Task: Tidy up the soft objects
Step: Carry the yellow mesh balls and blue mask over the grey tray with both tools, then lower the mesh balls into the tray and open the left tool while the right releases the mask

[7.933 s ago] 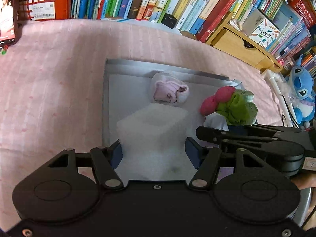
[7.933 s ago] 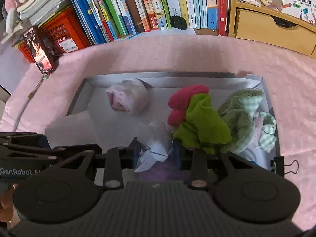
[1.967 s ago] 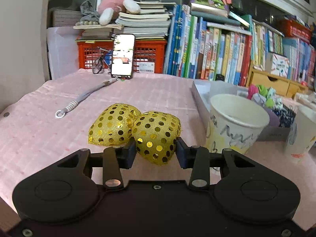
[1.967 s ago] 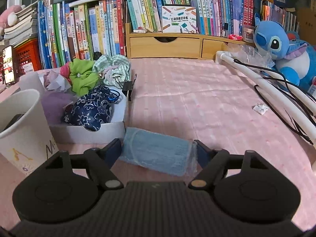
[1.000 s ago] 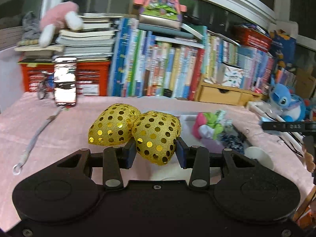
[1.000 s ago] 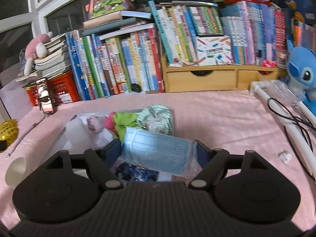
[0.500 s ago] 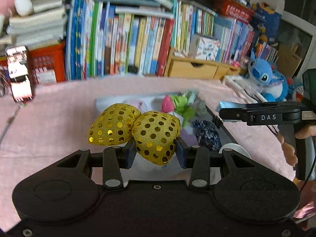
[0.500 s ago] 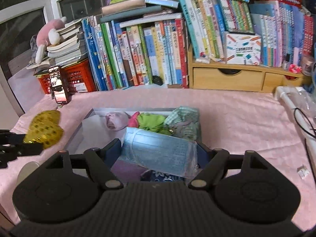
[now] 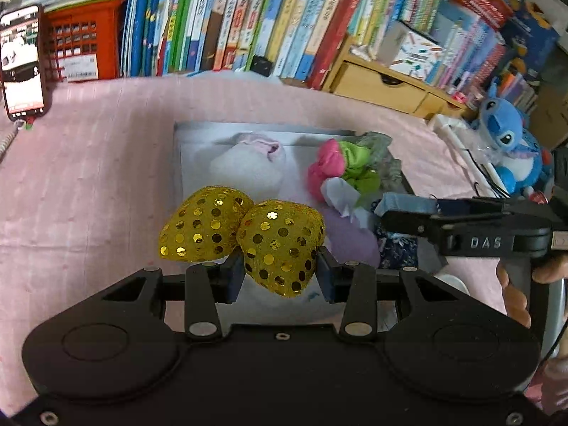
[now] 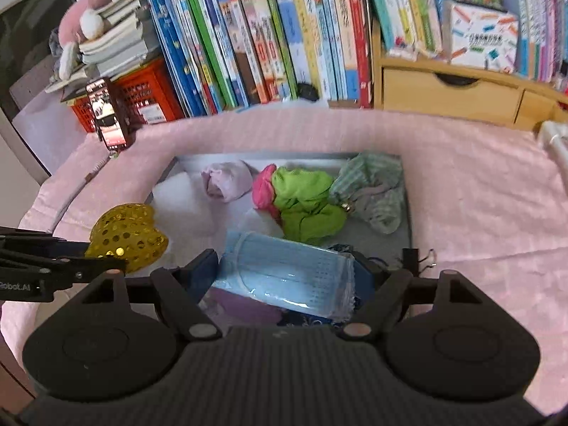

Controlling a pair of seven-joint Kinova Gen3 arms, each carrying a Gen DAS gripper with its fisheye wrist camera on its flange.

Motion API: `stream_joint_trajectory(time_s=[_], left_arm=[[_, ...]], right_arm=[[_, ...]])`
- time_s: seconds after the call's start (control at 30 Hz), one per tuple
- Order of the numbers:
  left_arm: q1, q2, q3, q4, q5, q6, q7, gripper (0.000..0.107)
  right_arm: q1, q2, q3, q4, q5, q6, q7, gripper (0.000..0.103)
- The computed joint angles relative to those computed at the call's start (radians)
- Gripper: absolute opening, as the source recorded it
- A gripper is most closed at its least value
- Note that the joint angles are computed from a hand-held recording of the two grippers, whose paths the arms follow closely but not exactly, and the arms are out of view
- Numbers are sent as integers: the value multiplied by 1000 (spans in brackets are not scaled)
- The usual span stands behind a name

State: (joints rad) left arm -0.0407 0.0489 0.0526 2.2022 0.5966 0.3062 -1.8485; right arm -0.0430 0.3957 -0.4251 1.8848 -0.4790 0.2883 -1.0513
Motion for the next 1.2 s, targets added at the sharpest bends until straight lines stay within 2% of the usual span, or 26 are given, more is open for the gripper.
stream_joint_trajectory(time_s=[0.23, 0.4, 0.7, 0.83, 0.93, 1.2], left_arm=[[-29, 77, 14, -55, -26, 0, 55, 40], [-70, 118, 44, -95, -6, 6, 52, 40], [-33, 189, 32, -162, -142, 18, 217, 40], [-33, 202, 45, -170, -181, 16, 253, 40], [-31, 209, 47, -177, -210, 21, 277, 40], [10, 224, 25, -201, -301, 41, 360, 41]], right_arm=[[-119, 65, 114, -98, 80, 91, -102, 80], [-188, 89, 175, -140, 146, 97, -187, 80], [-253, 116, 203, -171, 253, 69, -277, 80], [-299, 126, 241, -183, 309, 69, -330, 80], [-278, 135, 220, -197, 316, 87, -338, 80], [-298, 144, 236, -220, 357, 124, -370, 80]])
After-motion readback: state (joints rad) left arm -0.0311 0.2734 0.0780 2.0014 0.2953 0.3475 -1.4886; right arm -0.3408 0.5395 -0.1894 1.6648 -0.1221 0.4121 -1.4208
